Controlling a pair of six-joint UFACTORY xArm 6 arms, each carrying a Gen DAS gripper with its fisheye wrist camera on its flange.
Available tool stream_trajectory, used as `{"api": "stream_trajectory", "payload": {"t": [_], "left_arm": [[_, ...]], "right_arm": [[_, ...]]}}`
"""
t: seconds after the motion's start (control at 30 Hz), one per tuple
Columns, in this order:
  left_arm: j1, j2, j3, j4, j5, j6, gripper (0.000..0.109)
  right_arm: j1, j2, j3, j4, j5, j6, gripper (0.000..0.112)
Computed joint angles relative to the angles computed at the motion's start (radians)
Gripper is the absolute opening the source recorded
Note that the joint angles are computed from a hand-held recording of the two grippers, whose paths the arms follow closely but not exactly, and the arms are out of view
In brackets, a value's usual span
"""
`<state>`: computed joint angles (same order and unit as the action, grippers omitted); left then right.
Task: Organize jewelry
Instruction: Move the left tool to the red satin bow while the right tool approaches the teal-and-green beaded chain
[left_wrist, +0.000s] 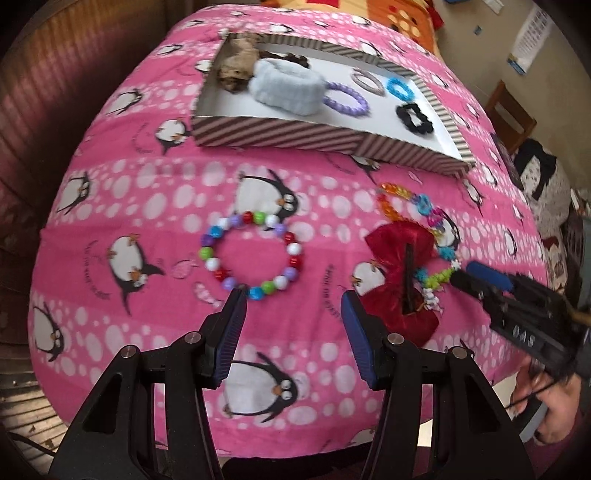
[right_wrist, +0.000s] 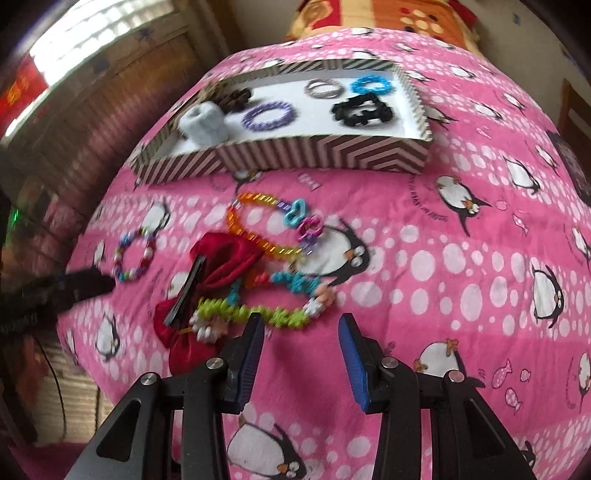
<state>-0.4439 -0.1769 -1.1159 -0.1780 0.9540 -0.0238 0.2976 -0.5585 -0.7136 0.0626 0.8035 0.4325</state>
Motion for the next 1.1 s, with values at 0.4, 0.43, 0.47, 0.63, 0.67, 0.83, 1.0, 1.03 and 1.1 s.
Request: {"api": "stream_trajectory", "payload": {"t": [0.4, 0.43, 0.47, 0.63, 0.67, 0.83, 1.0, 1.03, 1.1], "left_arm": [[-0.002, 0.053, -0.049, -0.025, 0.014, -0.003, 0.053], [0.012, 0.051, -0.051, -0.038, 0.012, 0.004, 0.053], [0.023, 0.05, -0.054, -0.039, 0.013, 0.003, 0.053], [0.082, 0.035, -0.047, -0.029, 0.019, -0.012, 0.053], [0.092, 0.031, -0.043, -0.026, 0.02, -0.015, 0.053], [0.109, 0.023, -0.034, -0.023, 0.023, -0.023, 0.053], [0.064, 0.025, -0.046, -0.048, 0.034, 0.017, 0.056], [0.046, 0.031, -0.053, -0.055, 0.036, 0.03, 0.061], [0.012, 0.049, -0.072, -0.074, 0.037, 0.054, 0.064]], "right_arm": [[0.005, 0.062, -0.029, -0.134, 0.002, -0.003, 0.039], [0.005, 0.06, -0.031, -0.161, 0.016, 0.005, 0.039], [-0.002, 0.048, -0.028, -0.184, 0.04, 0.009, 0.039], [-0.054, 0.011, -0.003, -0.197, 0.075, 0.013, 0.039], [-0.065, 0.004, 0.001, -0.194, 0.078, 0.013, 0.039], [-0.102, -0.014, 0.016, -0.121, 0.068, -0.023, 0.04], [-0.108, -0.029, 0.027, -0.1, 0.064, -0.053, 0.04], [-0.105, -0.021, 0.024, -0.102, 0.06, -0.051, 0.04], [-0.102, -0.019, 0.024, -0.108, 0.061, -0.052, 0.04]]}}
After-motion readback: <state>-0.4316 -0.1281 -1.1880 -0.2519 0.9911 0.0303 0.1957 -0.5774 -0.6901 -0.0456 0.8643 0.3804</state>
